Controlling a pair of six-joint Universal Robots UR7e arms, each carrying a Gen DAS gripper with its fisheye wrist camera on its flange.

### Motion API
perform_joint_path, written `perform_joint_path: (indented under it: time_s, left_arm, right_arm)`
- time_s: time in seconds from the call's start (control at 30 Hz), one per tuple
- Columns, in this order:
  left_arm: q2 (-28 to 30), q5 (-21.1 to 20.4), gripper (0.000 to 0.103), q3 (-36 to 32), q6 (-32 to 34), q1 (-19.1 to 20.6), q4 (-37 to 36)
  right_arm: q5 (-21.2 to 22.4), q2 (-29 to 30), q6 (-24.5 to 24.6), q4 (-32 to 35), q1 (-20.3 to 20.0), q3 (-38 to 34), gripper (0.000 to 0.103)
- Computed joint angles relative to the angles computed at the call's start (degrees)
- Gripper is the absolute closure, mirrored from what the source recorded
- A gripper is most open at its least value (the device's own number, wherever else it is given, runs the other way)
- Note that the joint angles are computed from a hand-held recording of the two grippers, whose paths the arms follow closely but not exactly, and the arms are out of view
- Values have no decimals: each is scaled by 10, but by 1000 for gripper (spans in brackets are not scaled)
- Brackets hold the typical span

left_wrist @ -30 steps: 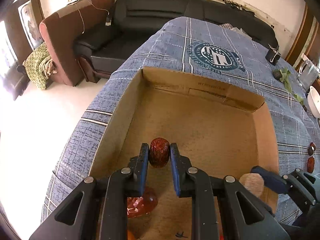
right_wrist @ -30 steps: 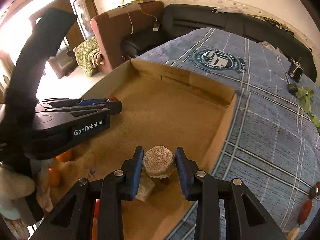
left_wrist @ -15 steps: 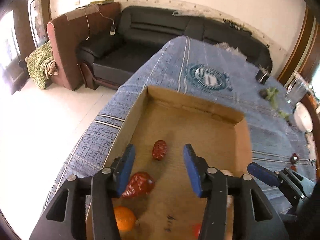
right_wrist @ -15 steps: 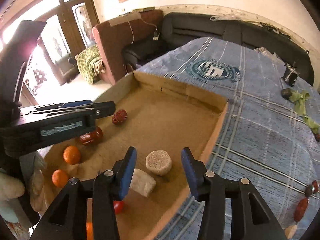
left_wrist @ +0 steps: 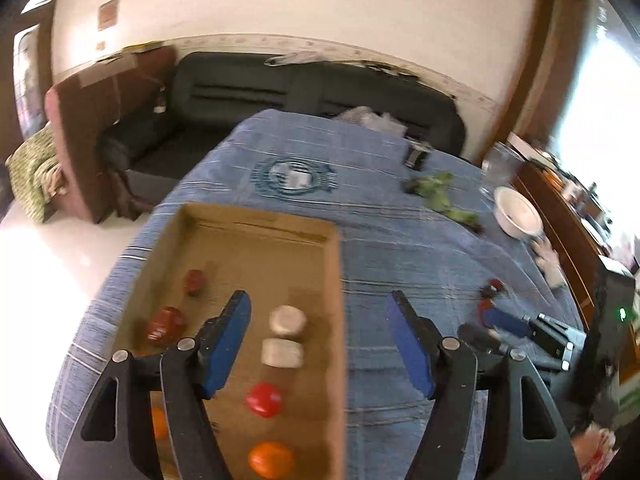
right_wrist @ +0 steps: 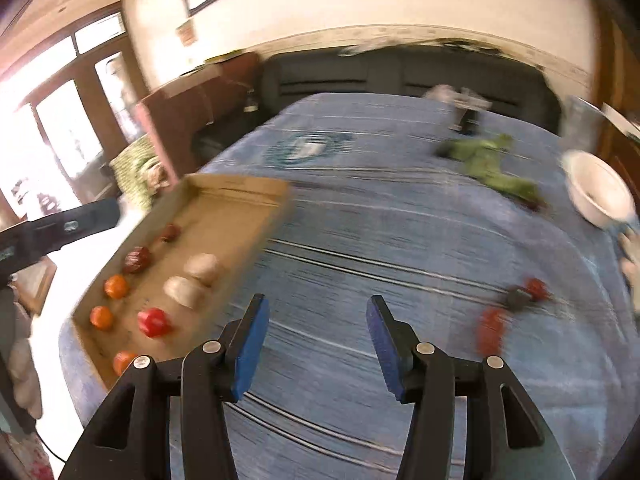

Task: Organize fruits
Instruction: 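Grasp the pale round cake with the left gripper while the right gripper grasps a red date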

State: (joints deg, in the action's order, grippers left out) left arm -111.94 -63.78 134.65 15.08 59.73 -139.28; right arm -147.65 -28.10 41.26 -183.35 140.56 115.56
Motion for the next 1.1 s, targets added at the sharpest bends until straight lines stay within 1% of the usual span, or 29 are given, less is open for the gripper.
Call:
perform_joint_path:
  time_s: [0.03,0.07,0.13,0.17,0.23,0.3,0.37,0.4,0.47,0.53,0.7,0.77,0.8,0.83,0.9,0.97,1.0,1.03,1.07,1.1]
  left_arm:
    - [-4,0,33,9,-4,-11,6]
    - [-7,1,33,18,-8,-20,10]
    - [-4,1,33,32,-14,-35,16]
    - [-2,0,33,38,-17,-41,17]
    - [9,-4,33,52,-26,-51,16]
    - [19,-9,33,64,-37,-61,18]
    - [32,-13,34,77,-44,-69,13]
    - [39,-15,34,85,-47,-74,9]
    - [58,-22,34,97,-47,-81,-5]
    - [82,-29,34,113,-49,-91,-26]
    - [147,-54,34,145,-45,-113,-91]
    - [180,-69,35,155,-39,-117,-127]
    - [195,-73,36,159,-36,-120,-144]
    - [213,-77,37,162,-33,-121,-164]
    - [236,-79,40,164,-30,-120,-188]
    - [259,-83,47,162,-30,-115,-205]
    - [268,-84,51,163,-28,-112,-218]
    - [270,-88,58,167,-20,-112,-231]
    - [269,-98,62,166,-15,-107,-229]
    - [268,-107,67,166,-11,-102,-230]
  right_arm:
    - [-8,-14,25,9,3,20,47]
    - [-18,-34,64,19,5,52,47]
    - [-31,-65,123,44,10,94,47]
    - [-40,-89,171,70,12,124,47]
    - [-50,-126,239,105,12,167,47]
    - [-54,-157,297,130,11,203,47]
    - [-56,-178,335,137,6,232,48]
    - [-56,-183,341,130,1,243,48]
    - [-56,-185,339,101,-9,260,48]
    - [-55,-176,316,57,-22,270,48]
    - [-50,-122,187,-115,-73,261,48]
    - [-38,-101,120,-196,-100,250,48]
    - [-33,-95,104,-218,-108,247,48]
    - [-26,-89,77,-249,-120,242,48]
    - [-17,-82,48,-277,-138,234,48]
    - [-13,-79,31,-280,-154,226,48]
    - [-9,-78,25,-283,-160,224,48]
    - [-5,-76,20,-283,-167,221,48]
    - [-10,-72,13,-286,-168,217,48]
    - [-16,-73,11,-274,-168,213,48]
